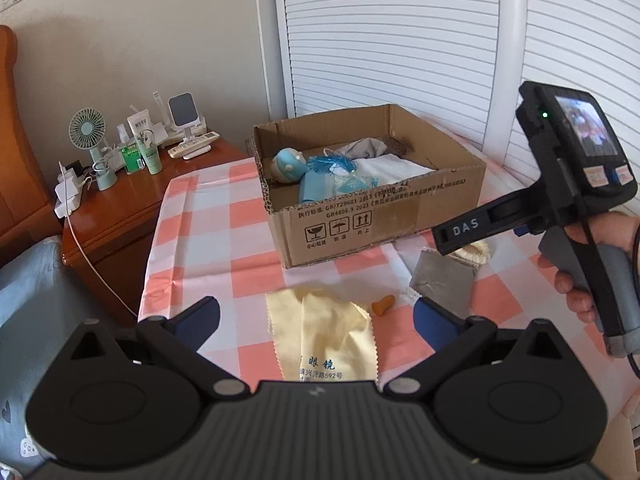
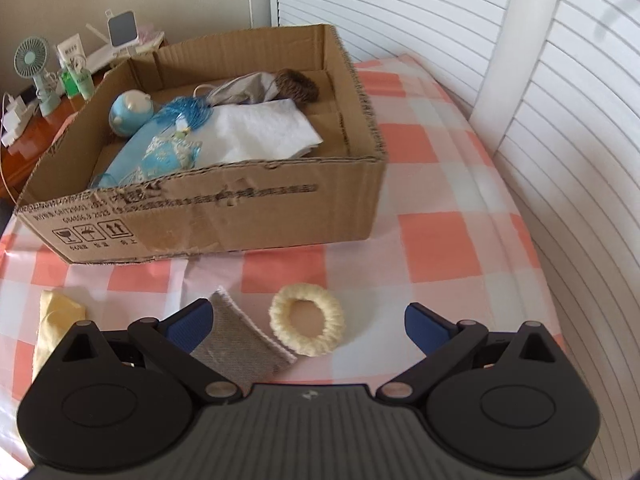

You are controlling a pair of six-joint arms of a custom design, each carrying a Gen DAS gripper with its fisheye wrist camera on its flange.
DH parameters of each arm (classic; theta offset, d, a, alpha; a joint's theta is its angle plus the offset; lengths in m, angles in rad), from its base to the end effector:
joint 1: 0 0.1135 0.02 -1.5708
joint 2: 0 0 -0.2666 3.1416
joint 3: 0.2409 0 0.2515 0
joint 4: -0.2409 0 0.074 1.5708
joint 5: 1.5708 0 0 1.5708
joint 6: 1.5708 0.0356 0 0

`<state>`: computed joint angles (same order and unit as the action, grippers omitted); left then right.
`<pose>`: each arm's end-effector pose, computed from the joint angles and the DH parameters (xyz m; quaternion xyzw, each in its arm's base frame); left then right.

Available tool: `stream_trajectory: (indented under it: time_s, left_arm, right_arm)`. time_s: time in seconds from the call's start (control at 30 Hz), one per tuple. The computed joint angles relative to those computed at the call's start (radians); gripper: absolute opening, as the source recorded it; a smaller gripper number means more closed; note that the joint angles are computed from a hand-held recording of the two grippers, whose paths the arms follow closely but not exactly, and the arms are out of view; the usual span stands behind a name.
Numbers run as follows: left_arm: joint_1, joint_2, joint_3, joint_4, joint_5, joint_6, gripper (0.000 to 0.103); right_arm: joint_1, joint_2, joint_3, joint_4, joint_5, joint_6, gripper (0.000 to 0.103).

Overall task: Organize soft objects
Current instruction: 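Move the right gripper to the other grey pouch while the left gripper approaches the yellow cloth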

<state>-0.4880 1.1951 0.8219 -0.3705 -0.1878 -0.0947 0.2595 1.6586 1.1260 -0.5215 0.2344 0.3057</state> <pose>0.2254 -0.1121 0.2546 0.1412 0.9015 -0.0327 0.4079 0.3287 0.0787 0.2123 0.0521 0.9592 -0.0378 0.2752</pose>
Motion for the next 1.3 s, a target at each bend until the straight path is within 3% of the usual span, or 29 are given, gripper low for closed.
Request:
stream_trajectory:
  time_s: [0.3, 0.43, 0.97, 1.3]
  left_arm:
    - [0.058, 0.003, -0.029, 0.024, 0.067, 0.012, 0.102]
    - [0.07, 0.01, -0.033, 0.029, 0.086, 0.009, 0.102]
    - [0.088, 0.015, -0.039, 0.045, 0.126, -0.001, 0.102]
    - [0.082, 0.095, -0.041, 0.103, 0.137, 0.032, 0.102]
  right_arm:
    - [0.095, 0.119, 0.054, 0.045, 0.098, -0.005, 0.103]
    - [0.105, 0.1, 0.017, 0.068, 0.12, -0.017, 0.103]
    - [0.044, -0.113, -0.203, 0.066, 0.062, -0.051, 0.103]
    - [0.022, -0.249, -0.32, 0.061, -0.044, -0.109, 0.103]
